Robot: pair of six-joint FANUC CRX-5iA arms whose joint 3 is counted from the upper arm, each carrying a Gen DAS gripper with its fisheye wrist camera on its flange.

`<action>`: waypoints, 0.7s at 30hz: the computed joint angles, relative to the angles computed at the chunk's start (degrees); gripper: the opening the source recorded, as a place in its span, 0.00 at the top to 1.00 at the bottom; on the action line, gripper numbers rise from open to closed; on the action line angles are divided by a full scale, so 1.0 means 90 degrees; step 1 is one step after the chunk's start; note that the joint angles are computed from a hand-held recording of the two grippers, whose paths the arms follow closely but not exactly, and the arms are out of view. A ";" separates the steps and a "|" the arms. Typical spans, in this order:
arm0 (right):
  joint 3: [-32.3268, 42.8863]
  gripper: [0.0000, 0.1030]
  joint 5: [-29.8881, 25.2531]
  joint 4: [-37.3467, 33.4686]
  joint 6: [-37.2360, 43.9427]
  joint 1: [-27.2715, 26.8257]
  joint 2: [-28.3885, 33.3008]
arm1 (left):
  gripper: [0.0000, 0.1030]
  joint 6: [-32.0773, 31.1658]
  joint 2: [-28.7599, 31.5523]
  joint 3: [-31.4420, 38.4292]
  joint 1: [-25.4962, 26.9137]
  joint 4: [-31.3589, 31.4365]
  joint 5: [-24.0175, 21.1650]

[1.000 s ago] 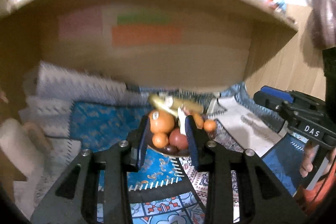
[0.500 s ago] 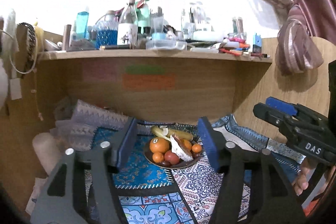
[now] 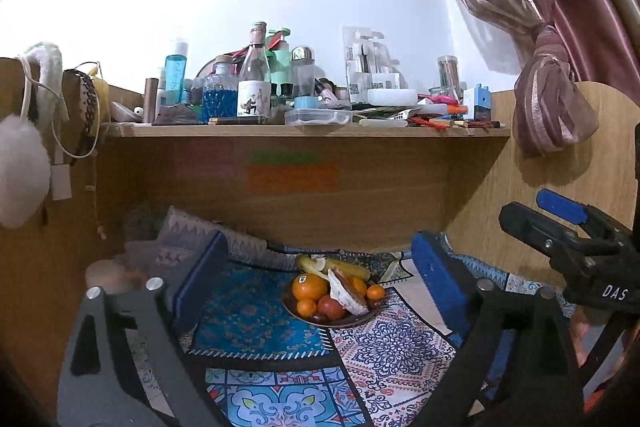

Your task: Organize fruits

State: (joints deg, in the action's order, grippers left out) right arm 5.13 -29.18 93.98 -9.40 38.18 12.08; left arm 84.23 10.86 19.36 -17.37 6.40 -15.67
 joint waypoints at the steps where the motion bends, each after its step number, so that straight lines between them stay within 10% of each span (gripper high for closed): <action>1: 0.0004 0.00 -0.0037 -0.0013 0.0040 0.0017 0.0003 | 0.05 0.0120 -0.0014 0.0007 -0.0009 -0.0109 -0.0001; 21: -0.0017 0.00 -0.0140 -0.0165 0.0148 0.0049 -0.0012 | 0.00 0.0694 -0.0017 0.0165 -0.0101 -0.0771 -0.0036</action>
